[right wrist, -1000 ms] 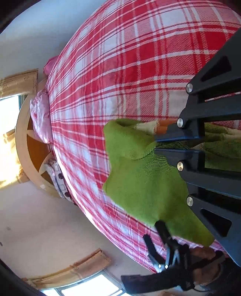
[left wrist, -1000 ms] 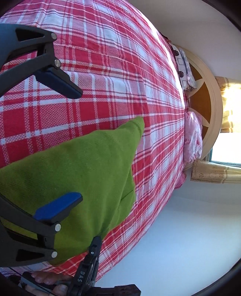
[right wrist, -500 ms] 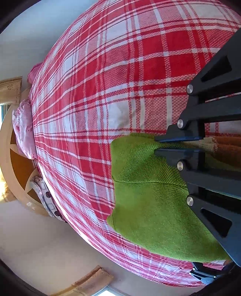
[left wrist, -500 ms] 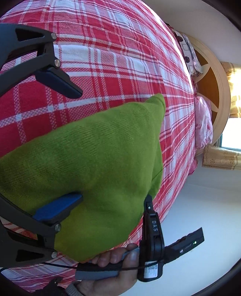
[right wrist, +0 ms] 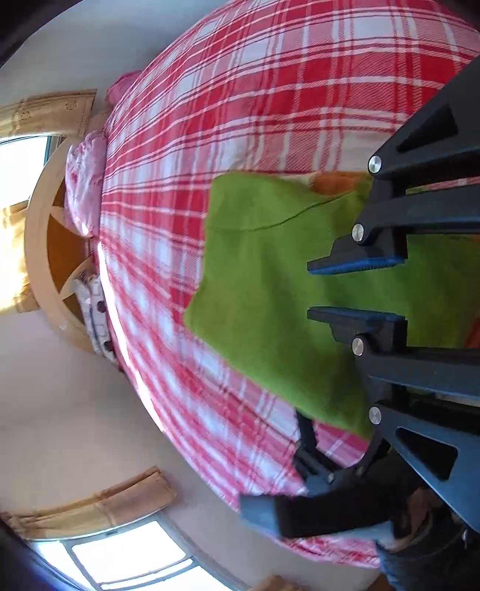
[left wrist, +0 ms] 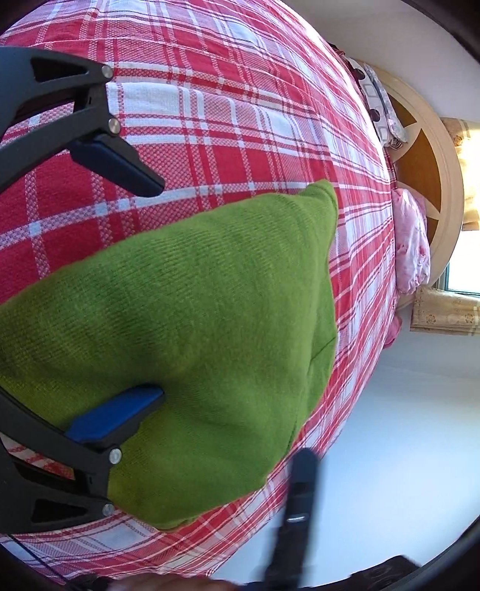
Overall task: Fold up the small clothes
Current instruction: 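Grasp the striped sweater edge with the right tool and lift it, then close the left tool on the green bundle while the right tool holds its edge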
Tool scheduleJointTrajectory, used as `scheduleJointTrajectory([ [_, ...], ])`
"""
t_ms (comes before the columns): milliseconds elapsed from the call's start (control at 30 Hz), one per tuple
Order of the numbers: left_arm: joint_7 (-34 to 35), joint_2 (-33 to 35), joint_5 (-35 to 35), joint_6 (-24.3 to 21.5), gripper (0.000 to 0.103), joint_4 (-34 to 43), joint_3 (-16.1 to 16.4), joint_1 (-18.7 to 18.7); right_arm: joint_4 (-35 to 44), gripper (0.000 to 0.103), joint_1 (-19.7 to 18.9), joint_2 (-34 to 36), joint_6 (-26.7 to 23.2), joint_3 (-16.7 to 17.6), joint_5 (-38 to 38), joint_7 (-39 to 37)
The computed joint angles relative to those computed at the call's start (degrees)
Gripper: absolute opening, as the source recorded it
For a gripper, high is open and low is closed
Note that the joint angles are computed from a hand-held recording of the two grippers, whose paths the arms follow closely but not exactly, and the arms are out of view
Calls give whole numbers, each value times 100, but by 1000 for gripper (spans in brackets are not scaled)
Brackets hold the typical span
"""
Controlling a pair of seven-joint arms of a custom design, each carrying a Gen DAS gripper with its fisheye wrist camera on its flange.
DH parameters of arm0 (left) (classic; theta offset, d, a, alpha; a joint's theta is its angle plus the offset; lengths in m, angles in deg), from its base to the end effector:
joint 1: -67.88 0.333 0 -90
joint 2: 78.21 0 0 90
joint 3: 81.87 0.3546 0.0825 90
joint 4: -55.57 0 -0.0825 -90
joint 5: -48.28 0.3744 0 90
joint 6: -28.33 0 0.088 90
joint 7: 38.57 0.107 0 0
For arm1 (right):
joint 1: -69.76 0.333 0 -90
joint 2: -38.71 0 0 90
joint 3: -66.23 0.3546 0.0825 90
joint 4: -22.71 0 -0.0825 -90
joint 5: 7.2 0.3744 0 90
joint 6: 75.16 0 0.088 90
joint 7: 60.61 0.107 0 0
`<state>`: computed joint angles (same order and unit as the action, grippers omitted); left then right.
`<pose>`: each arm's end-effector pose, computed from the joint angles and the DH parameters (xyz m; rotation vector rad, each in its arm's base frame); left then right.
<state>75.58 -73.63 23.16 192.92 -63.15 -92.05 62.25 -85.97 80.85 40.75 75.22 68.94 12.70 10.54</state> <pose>0.5869 -0.1382 0.5169 -1.5538 2.1319 -0.9261 0.5944 0.1372 0.6016 -1.9914 1.4260 -0.4126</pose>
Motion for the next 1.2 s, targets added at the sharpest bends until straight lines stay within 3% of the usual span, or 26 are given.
scheduleJointTrajectory([
  [33, 9, 1, -15, -10, 103, 4, -1, 2, -123, 18, 56, 12, 66, -112, -236, 161],
  [133, 83, 22, -98, -105, 103, 47, -7, 20, -219, 16, -146, 7, -93, -45, 692, -322],
  [367, 44, -2, -44, -162, 103, 35, 11, 6, -530, 13, -121, -83, 135, -67, 1116, -773],
  [533, 22, -48, 49, -119, 103, -25, 16, -14, -579, 16, -178, -235, -140, -162, 2198, -1450],
  [600, 128, -63, -98, -62, 103, -37, -1, 4, -517, 26, -195, -282, -344, -231, 2561, -1708],
  [667, 285, -36, -295, -137, 103, 43, -16, 37, -238, 56, -267, -186, -803, -333, 3162, -2070],
  [733, 377, 21, -498, -305, 103, 166, -19, 74, 46, 63, -353, -36, -890, -349, 3571, -2206],
  [833, 405, 92, -628, -578, 103, 298, -7, 119, 442, 65, -564, 213, -1023, -331, 4407, -2409],
  [933, 524, 120, -818, -706, 103, 347, -18, 154, 945, 70, -650, 666, -925, -296, 3783, -1421],
  [1067, 546, 178, -880, -849, 103, 429, -19, 163, 1740, 70, -795, 1478, -1553, -224, 2580, -275],
  [1200, 656, 218, -972, -934, 103, 493, -32, 182, 1849, 70, -1198, 1718, -1561, 199, 3085, -613],
])
